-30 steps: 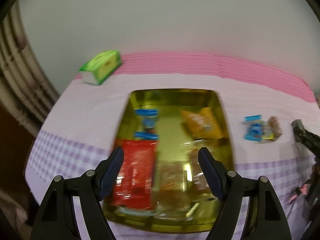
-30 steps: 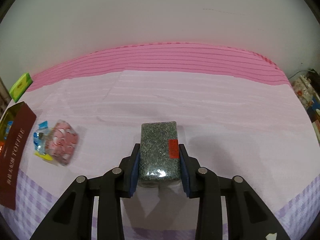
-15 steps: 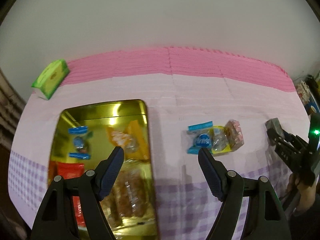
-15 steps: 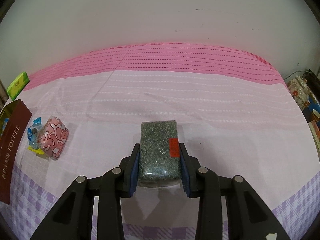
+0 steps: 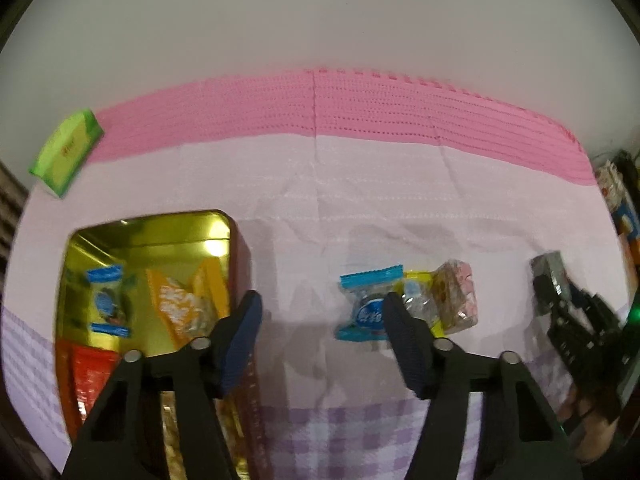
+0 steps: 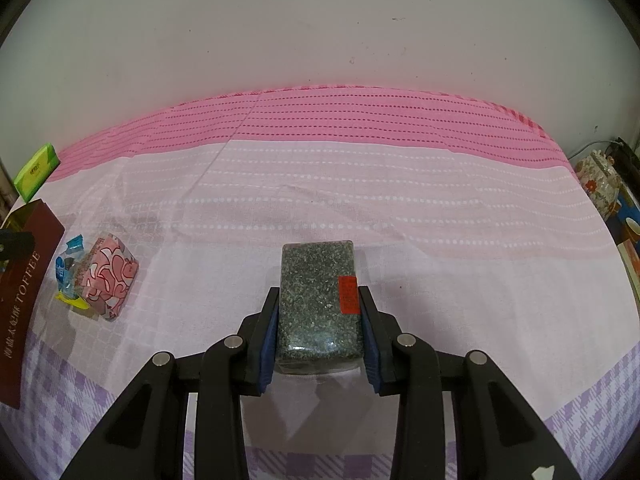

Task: Organize snacks
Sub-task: 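Grasp the blue-wrapped candy with the left gripper while the right holds the grey block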

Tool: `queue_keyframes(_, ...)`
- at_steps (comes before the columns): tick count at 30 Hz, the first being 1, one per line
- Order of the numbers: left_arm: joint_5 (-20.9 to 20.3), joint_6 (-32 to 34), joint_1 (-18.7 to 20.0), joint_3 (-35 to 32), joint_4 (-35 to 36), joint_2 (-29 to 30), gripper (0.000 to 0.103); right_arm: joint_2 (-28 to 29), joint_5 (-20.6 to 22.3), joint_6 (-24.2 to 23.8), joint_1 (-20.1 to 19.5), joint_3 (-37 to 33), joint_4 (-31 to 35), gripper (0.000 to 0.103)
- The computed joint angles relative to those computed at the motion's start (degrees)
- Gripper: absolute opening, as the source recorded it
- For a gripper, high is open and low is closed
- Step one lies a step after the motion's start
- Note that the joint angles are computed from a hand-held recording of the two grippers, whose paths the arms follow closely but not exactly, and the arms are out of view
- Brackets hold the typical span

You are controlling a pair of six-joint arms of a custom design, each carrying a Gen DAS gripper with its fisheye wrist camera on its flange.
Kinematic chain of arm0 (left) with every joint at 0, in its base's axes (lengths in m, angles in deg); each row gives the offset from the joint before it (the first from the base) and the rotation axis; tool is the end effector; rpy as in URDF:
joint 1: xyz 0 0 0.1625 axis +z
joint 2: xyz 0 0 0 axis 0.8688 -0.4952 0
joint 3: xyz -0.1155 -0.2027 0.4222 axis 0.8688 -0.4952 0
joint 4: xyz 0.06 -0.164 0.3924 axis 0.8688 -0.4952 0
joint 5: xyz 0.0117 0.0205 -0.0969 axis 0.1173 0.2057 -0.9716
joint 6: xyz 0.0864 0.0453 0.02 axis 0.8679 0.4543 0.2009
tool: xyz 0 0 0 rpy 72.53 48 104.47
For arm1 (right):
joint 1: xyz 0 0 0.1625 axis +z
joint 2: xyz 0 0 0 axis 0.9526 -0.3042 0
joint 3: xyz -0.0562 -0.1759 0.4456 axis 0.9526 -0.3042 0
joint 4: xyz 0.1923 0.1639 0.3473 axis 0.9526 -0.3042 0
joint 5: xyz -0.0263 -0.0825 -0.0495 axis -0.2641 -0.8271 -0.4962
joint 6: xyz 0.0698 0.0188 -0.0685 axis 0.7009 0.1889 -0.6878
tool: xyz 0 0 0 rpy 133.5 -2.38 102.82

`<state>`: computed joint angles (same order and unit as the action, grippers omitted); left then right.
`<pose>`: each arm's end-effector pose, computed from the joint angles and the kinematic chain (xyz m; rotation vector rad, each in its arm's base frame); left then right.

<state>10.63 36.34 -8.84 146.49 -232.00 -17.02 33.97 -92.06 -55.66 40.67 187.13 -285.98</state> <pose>-0.1101 -0.4606 0.2226 0.3962 2.4158 -0.4470 0.2239 -0.3944 0.0361 0.1894 -2.1744 0.8421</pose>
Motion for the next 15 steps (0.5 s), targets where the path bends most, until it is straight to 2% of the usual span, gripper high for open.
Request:
queue_keyframes(1,-1.1,-0.6,0.6,-0.9,1.0,0.4,0.055,0.0,0.1,0.0,0.0,0.0,0.0,0.034)
queue_keyframes(8,-5.4,-2.0,3.0,-3.9,3.2,2.5,0.054,-0.2,1.2,0.0,-0.5,0.4,-0.7,0.034)
queue_keyframes(15,-6.3,-2.8,4.4,-5.4,4.6,5.5,0.054,-0.5,2.1,0.0,-1.0,0.7,-1.3,0.034)
